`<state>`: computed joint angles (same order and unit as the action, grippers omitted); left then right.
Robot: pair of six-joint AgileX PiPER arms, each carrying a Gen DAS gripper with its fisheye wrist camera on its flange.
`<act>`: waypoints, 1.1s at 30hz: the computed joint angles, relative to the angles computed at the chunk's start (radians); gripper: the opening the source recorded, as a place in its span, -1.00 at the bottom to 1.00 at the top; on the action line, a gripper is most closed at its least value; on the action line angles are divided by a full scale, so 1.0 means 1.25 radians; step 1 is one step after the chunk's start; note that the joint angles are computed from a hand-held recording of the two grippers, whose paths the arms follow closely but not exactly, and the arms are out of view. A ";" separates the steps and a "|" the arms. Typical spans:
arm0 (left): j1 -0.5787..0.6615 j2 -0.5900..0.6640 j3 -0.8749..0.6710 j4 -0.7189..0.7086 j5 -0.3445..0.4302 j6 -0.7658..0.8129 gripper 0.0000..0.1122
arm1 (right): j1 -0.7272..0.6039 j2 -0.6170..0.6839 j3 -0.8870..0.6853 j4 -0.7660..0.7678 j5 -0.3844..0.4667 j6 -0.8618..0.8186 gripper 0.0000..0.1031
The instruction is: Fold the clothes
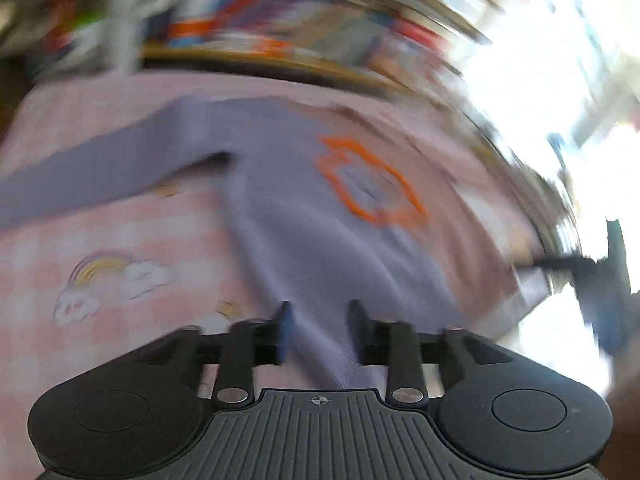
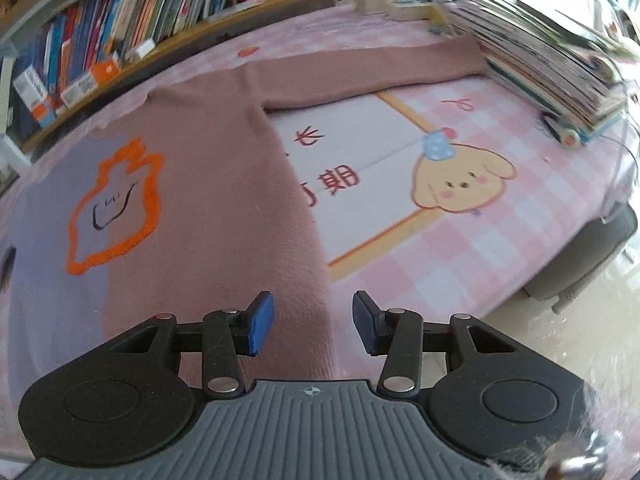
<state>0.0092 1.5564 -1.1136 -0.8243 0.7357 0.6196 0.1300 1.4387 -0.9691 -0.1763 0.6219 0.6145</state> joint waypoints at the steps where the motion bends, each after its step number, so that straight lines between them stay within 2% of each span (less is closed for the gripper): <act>1: -0.006 0.020 -0.004 -0.001 -0.030 -0.035 -0.26 | 0.008 0.011 -0.008 -0.017 0.003 0.012 -0.27; 3: -0.031 0.063 -0.021 0.035 -0.093 -0.135 -0.26 | 0.015 0.030 -0.020 -0.029 0.012 0.013 -0.39; 4: -0.047 0.077 -0.031 0.064 -0.115 -0.179 -0.26 | 0.016 0.039 -0.026 -0.027 0.017 0.006 -0.53; 6: -0.086 0.101 -0.044 0.133 -0.160 -0.264 -0.27 | 0.013 0.047 -0.029 -0.019 0.014 -0.016 -0.58; 10: -0.152 0.126 -0.067 0.270 -0.200 -0.380 -0.37 | -0.004 0.066 -0.047 0.022 0.004 -0.092 -0.78; 11: -0.172 0.127 -0.076 0.326 -0.202 -0.419 -0.47 | -0.005 0.074 -0.053 0.018 0.001 -0.099 -0.78; 12: -0.182 0.129 -0.082 0.358 -0.195 -0.438 -0.86 | -0.004 0.084 -0.061 0.008 -0.003 -0.101 -0.80; 13: -0.187 0.129 -0.081 0.373 -0.198 -0.467 -0.92 | -0.004 0.096 -0.071 -0.003 -0.007 -0.103 -0.80; 15: -0.196 0.128 -0.075 0.401 -0.209 -0.531 -0.92 | -0.004 0.128 -0.101 -0.018 -0.015 -0.119 -0.80; 18: -0.228 0.127 -0.070 0.504 -0.230 -0.677 -0.92 | -0.016 0.182 -0.159 0.006 -0.027 -0.188 -0.81; 20: -0.251 0.141 -0.088 0.574 -0.229 -0.765 -0.92 | -0.021 0.224 -0.209 0.023 -0.028 -0.232 -0.81; 24: -0.272 0.193 -0.161 0.667 -0.210 -0.862 -0.92 | -0.040 0.297 -0.301 0.067 -0.026 -0.314 -0.81; 30: -0.280 0.274 -0.280 0.717 -0.167 -0.887 -0.93 | -0.069 0.278 -0.284 0.148 -0.013 -0.383 -0.82; 33: -0.274 0.290 -0.299 0.710 -0.168 -0.872 -0.93 | -0.070 0.258 -0.257 0.170 -0.018 -0.397 -0.82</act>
